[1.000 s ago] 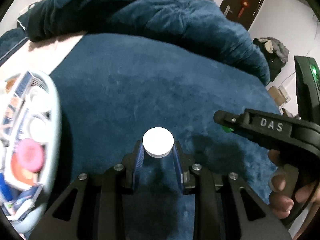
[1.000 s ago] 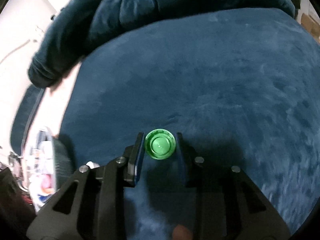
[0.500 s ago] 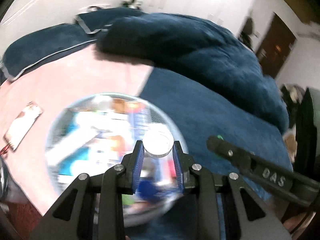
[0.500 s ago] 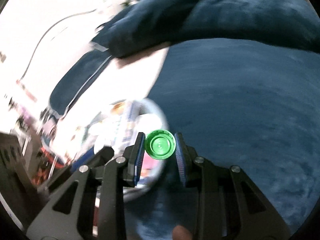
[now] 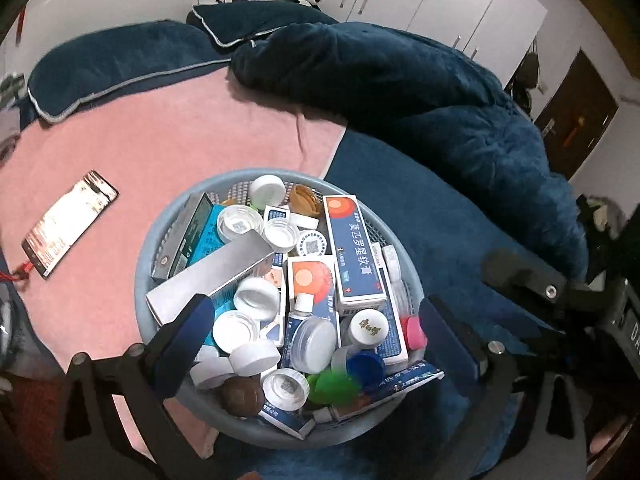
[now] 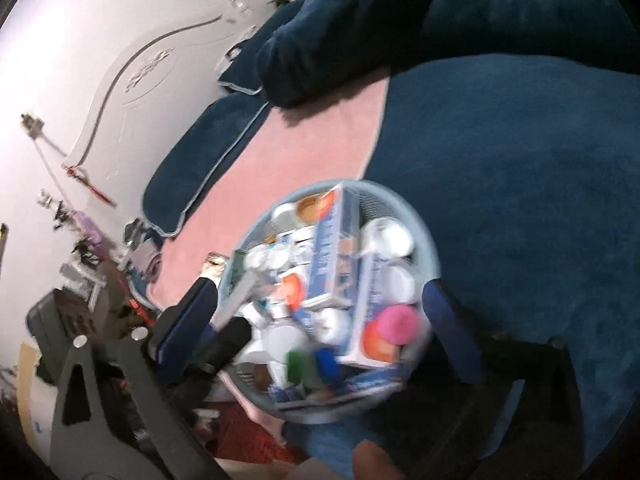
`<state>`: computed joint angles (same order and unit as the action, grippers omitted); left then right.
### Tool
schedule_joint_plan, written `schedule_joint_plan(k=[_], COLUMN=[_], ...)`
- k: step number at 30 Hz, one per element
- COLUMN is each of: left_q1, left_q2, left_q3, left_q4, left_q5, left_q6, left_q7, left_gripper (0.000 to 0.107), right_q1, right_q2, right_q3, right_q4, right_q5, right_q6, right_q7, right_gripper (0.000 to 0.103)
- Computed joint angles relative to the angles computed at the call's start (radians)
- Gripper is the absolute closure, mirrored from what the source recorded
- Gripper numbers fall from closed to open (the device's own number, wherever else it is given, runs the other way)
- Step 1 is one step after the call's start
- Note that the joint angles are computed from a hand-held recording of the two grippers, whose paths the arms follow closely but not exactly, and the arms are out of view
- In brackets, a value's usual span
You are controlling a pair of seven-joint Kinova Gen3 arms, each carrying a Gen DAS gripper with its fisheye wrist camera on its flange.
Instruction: Organize objects
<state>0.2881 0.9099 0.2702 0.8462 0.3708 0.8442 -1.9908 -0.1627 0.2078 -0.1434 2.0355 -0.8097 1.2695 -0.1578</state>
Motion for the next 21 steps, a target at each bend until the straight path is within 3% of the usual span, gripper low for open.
schedule_joint_plan(k=[21], left_q1=[0.121], left_q2=[-0.117], left_q3=[0.051], left_q4=[0.205], left_q5=[-0.021], left_q6=[-0.049], left_q7=[-0.175], left_gripper=[0.005], right_q1=[0.19], right_q2=[0.063], right_q3=[0.07], right_q4=[-0.111], right_q5=[0.042], right_q6=[-0.164], right_q7=[-0.083], right_gripper=[0.0])
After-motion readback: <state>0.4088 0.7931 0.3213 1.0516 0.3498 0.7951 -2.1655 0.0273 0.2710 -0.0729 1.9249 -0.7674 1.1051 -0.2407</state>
